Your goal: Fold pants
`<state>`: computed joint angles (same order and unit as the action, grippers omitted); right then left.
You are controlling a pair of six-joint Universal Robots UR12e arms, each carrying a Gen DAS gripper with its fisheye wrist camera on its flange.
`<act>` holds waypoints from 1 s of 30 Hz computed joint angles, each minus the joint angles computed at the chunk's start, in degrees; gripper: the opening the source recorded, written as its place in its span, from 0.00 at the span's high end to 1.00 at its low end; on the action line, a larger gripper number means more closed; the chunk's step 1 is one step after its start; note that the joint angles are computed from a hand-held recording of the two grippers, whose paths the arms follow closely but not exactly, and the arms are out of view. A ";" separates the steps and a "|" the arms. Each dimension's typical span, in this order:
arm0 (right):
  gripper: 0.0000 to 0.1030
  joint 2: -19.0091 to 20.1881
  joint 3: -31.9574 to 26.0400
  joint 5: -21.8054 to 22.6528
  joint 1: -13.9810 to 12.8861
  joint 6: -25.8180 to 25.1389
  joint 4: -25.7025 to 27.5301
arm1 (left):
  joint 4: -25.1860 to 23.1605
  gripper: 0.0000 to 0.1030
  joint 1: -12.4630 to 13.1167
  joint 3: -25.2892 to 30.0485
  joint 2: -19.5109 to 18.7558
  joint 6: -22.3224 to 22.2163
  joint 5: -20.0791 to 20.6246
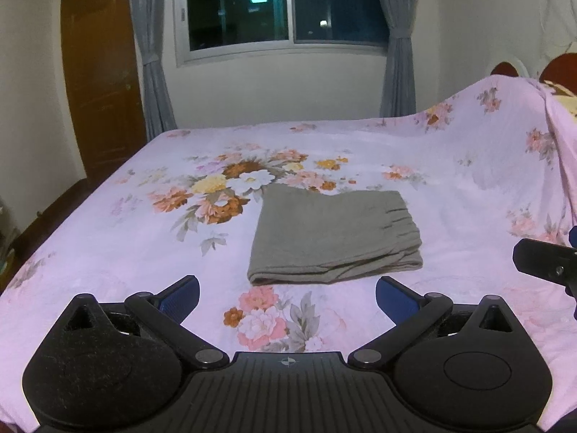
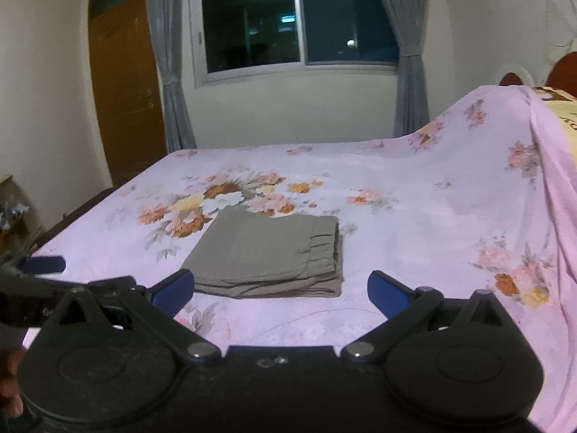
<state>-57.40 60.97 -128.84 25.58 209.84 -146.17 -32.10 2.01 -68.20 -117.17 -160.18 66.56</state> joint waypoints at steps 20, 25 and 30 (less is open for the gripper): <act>0.00 -0.11 0.28 -3.90 1.41 1.87 0.83 | 1.88 0.00 1.00 -3.27 3.02 -0.36 -1.66; 0.00 -0.01 0.14 -3.24 1.22 2.12 1.58 | 0.43 0.00 0.93 -2.83 2.89 -0.83 -1.59; 0.00 -0.06 0.33 -2.78 1.14 2.50 1.81 | 0.46 0.00 0.72 -2.53 2.51 -0.36 -0.96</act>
<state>-57.45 61.29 -131.63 26.73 212.34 -144.36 -31.64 2.73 -70.73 -114.67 -160.54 65.60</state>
